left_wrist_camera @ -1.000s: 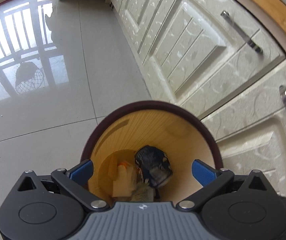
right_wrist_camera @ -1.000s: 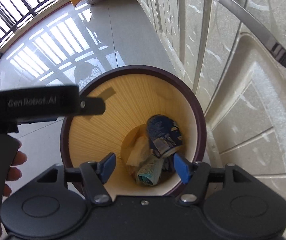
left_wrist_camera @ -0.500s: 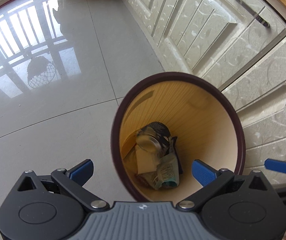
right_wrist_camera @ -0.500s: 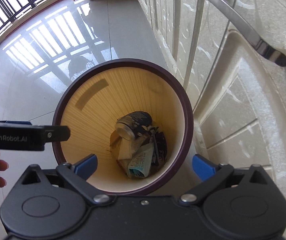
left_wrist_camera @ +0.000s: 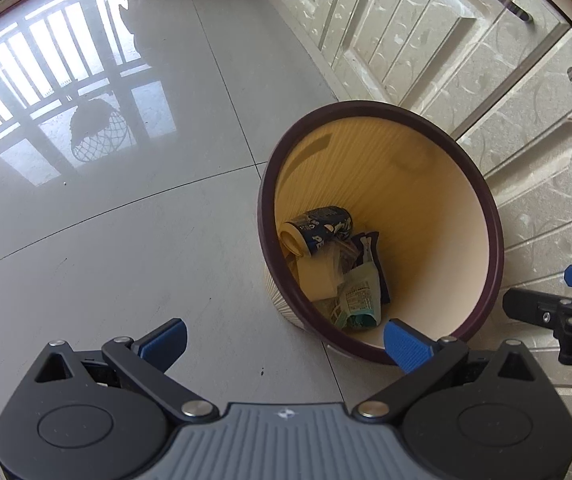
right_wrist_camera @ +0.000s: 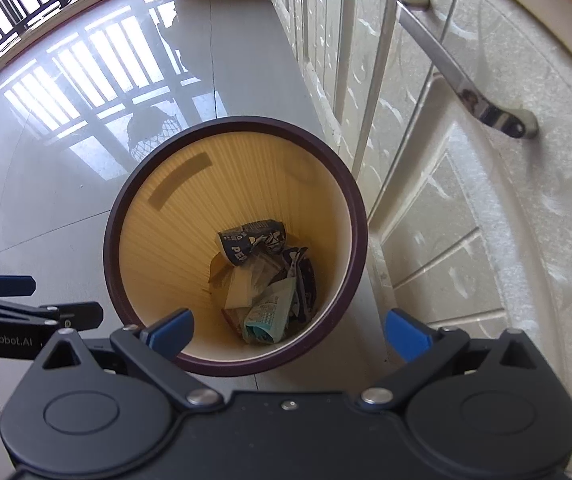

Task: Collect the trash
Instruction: 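Raise both tools from the wastebasket and turn back toward the bench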

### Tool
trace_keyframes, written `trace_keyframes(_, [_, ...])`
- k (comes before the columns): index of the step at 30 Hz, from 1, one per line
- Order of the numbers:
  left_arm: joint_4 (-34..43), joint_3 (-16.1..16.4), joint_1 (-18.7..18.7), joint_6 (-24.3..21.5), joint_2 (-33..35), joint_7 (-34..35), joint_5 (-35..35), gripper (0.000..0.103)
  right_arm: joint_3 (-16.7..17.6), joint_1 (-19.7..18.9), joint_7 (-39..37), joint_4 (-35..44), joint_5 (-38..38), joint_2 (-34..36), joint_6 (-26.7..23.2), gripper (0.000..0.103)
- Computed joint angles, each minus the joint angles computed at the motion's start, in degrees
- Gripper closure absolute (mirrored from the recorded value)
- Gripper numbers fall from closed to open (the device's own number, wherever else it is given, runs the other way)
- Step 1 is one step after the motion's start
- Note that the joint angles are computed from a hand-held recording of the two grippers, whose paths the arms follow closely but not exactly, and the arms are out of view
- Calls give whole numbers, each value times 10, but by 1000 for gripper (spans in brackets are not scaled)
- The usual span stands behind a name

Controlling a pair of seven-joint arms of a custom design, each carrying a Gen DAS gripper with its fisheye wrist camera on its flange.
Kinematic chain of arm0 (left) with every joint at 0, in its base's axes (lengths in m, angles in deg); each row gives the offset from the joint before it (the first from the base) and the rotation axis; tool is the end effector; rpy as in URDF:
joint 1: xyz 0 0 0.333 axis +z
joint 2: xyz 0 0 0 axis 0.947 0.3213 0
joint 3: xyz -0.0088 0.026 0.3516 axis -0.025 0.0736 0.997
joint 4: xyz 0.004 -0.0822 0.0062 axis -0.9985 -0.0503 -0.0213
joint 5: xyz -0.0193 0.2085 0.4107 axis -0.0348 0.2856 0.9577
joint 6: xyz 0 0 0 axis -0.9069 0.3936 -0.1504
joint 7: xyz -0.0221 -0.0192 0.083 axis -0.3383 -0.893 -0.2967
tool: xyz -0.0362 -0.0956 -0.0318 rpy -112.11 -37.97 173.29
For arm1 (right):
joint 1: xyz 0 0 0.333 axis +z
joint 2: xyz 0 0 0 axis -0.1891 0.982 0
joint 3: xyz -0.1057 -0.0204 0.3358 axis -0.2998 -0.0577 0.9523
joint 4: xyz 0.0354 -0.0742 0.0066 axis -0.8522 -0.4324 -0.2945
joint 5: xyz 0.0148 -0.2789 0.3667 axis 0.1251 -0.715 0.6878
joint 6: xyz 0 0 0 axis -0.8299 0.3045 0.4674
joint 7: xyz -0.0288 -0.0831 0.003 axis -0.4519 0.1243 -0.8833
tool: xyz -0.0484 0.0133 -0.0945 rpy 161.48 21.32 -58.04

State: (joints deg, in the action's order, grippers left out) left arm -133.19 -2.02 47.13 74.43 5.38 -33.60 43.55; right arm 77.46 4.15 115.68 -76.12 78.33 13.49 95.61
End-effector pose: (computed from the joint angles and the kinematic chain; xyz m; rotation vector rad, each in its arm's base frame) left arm 0.4675 -0.4138 0.4286 -2.5776 1.4634 -0.3689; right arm 0.5730 0.1865 0.4525 -2.5298 1.2301 -0.1359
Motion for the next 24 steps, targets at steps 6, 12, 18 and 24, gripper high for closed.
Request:
trace_keyframes(6, [1,-6,-4,-23,-21,-14,6,0,-2,0,0,-9,-3,-23,-6,0])
trace_keyframes(12, [2,-16,-7,-47,-46,-34,15,0,-7,2,-7,-20,4,-51,-8,0])
trace_keyframes(18, [8,-30,-11,-80,-72,-52,32,0,-14,4,-24,-38,14,-87,-11,0])
trace_keyframes(24, [16,-43,-14,-112,-97,-68,50,0,-24,11,-46,-52,34,-127,-12,0])
